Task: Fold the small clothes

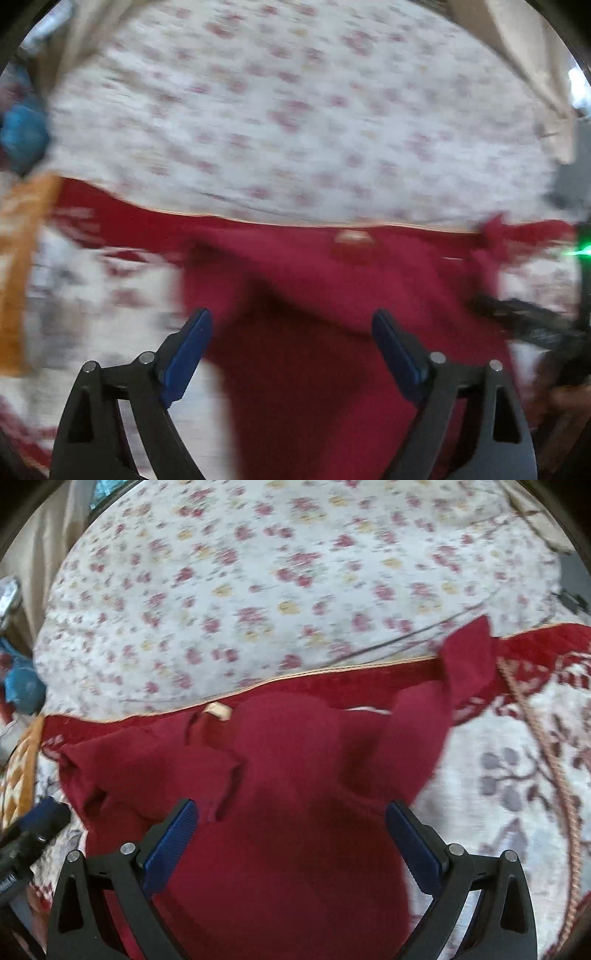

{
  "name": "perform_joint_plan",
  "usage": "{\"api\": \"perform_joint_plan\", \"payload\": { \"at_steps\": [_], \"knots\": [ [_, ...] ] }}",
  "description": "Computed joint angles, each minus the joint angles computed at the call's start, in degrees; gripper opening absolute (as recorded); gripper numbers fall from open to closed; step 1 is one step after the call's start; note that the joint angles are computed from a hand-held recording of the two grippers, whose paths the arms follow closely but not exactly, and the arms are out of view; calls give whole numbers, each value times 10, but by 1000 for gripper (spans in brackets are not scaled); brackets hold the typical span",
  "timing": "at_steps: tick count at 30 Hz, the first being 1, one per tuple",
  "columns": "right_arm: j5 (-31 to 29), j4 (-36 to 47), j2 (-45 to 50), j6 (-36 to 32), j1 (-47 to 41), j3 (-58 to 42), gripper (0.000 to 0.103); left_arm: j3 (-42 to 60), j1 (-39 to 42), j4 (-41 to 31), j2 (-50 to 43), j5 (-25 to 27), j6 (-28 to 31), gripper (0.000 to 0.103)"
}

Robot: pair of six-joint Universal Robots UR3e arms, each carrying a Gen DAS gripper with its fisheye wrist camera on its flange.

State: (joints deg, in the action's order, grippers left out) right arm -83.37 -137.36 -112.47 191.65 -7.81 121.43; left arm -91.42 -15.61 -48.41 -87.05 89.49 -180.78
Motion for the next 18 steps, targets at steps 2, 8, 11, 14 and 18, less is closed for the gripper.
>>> {"api": "perform_joint_plan", "payload": {
  "at_steps": [2,8,11,14,18],
  "knots": [
    [1,-28,49,6,24,-11,97,-33,11,31,-3,71,-5,87],
    [-57,-69,239,19,99,-94,56,-71,57,41,-59,90,-45,87],
    [-73,-121,268,11,118,-94,17,-83,71,52,-59,77,-52,87],
    [-58,-115,240,-21,112,-101,6,-74,67,46,-69,92,-60,87],
    [-89,-118,144,-49,81,-82,6,-69,61,40,-72,100,-67,87]
  ]
}}
